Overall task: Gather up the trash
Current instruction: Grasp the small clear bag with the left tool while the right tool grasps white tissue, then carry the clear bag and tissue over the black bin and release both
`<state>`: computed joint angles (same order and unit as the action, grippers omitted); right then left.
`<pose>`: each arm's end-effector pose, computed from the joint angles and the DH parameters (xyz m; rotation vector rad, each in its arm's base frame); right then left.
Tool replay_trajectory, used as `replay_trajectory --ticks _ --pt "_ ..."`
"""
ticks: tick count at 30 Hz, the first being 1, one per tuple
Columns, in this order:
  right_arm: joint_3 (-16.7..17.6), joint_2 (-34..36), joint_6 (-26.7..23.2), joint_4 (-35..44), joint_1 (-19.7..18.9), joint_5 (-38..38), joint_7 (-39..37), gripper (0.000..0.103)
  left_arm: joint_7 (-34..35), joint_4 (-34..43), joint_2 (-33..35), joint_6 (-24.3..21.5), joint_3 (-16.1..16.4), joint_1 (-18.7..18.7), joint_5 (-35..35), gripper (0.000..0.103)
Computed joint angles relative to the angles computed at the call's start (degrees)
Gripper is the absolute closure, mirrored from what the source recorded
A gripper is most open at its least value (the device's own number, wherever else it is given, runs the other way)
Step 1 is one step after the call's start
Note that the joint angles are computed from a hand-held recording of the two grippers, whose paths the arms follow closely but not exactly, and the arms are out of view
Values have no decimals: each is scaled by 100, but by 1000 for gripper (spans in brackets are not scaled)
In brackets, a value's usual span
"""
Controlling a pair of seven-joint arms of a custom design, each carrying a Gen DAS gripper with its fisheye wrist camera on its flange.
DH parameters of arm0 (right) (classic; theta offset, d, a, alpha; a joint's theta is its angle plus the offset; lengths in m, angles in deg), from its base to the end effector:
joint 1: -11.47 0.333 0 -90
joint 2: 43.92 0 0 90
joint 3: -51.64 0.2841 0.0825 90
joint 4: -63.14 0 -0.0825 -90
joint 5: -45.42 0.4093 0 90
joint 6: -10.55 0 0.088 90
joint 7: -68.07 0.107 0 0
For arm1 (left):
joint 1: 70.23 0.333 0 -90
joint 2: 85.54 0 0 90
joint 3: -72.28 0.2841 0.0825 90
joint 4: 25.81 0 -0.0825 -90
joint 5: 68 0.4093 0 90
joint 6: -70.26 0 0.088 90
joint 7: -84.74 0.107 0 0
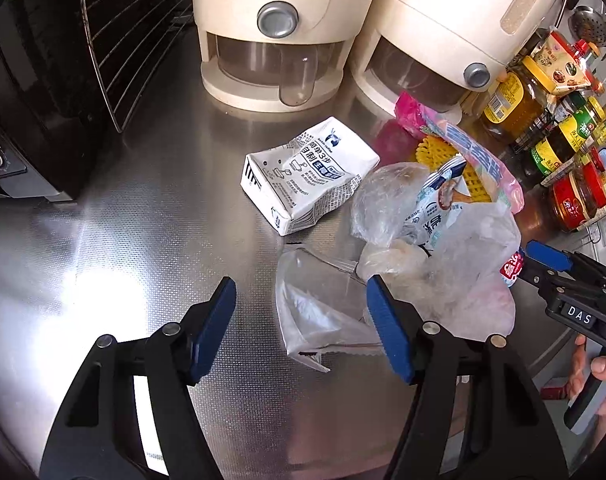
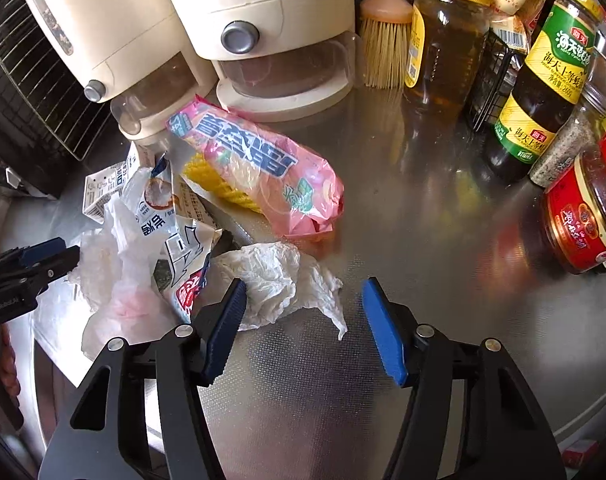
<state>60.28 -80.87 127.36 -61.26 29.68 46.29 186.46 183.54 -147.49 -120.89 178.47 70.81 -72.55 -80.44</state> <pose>0.3777 0.2105 0.6564 -1.8504 1.9197 -0.3113 0.4255 -0.0470 0.6559 -1.8701 2.2635 -0.6047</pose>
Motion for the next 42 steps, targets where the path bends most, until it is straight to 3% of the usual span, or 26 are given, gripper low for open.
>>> replay_trajectory --ticks 3,5,9,11,12,19,27,34,42 --pt "-13 76 24 1 63 66 -74 43 26 -32 25 -81 11 -20 -27 43" --pt "-4 156 25 38 92 85 -118 52 5 -85 -4 -91 23 -16 -66 43" --pt "17 213 71 28 118 68 -163 69 31 -121 -56 -117 71 -11 -148 64" --pt "-7 232 68 53 138 102 -194 84 31 -117 -75 -132 66 10 -120 68" --pt "18 239 44 79 121 53 -186 86 29 -110 -76 -161 73 16 -120 69" --pt "51 -36 16 27 77 -72 -119 89 26 -193 -287 -233 83 70 -43 77" --pt "84 -634 -99 -143 -6 -138 15 89 68 -325 -706 -316 137 35 -64 79" --pt "155 -1420 -311 -554 38 -62 174 89 74 -584 -1370 -570 156 -65 -93 79" --pt "374 -2311 -707 -988 284 125 455 89 -2 -1026 -2448 -1156 130 -269 -119 79"
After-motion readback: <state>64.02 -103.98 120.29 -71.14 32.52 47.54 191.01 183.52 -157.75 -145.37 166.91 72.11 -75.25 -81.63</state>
